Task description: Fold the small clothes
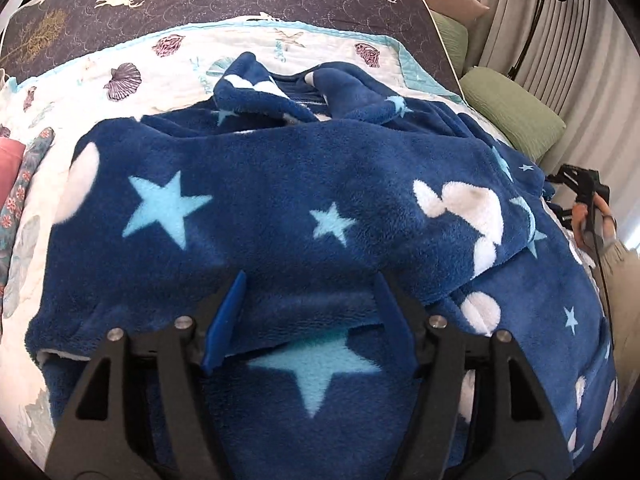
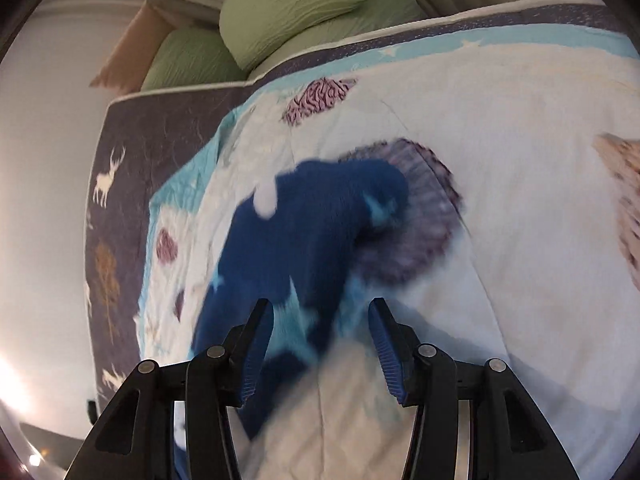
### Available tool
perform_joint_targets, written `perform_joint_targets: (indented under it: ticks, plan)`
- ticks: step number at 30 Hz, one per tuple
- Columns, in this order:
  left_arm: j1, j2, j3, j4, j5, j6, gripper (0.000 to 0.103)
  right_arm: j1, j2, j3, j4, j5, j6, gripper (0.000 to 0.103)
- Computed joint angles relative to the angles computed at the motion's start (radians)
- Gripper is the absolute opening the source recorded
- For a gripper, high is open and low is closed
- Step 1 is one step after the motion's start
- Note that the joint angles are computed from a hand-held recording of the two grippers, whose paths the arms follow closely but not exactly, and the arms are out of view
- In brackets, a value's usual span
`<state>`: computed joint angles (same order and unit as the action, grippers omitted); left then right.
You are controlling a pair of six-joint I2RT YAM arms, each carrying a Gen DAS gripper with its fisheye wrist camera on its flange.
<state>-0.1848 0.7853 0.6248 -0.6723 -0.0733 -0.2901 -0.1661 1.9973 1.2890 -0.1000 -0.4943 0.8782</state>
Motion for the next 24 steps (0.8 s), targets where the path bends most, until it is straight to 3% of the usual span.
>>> perform_joint_targets:
  ticks: [2,3,4,7,12,15,18,22,24]
  plan:
    - [-0.007,-0.002,-0.002,-0.001,-0.008,-0.002,0.067,0.010,0.053,0.082,-0.018,0.024,-0.011,0.049]
    - [-0.005,0.005,0.002,0.002,-0.006,-0.001,0.068,0.005,0.063,0.094,-0.022,0.027,-0.027,0.043]
    - [-0.002,0.007,0.002,0.004,-0.001,0.000,0.068,0.014,0.085,0.145,-0.062,0.050,-0.060,0.007]
    - [0.009,0.002,0.000,0.004,0.012,0.005,0.068,0.031,0.043,0.153,-0.071,0.076,-0.130,0.007]
    - [0.017,-0.003,-0.001,0.002,0.020,0.008,0.068,0.142,-0.126,0.123,-0.050,0.008,-0.229,0.007]
    - [0.036,-0.011,-0.002,0.002,0.041,0.015,0.068,0.328,-0.257,0.144,-0.110,0.024,-0.368,0.007]
    - [0.070,-0.048,-0.006,-0.004,0.079,0.014,0.068,0.577,-0.339,0.171,-0.206,0.144,-0.556,0.008]
    - [0.236,-0.162,-0.012,-0.034,0.249,0.009,0.071,0.881,-0.346,0.144,-0.287,0.287,-0.687,0.009]
    - [0.427,-0.199,-0.006,-0.073,0.436,0.023,0.074,0.983,-0.318,0.120,-0.316,0.333,-0.712,0.011]
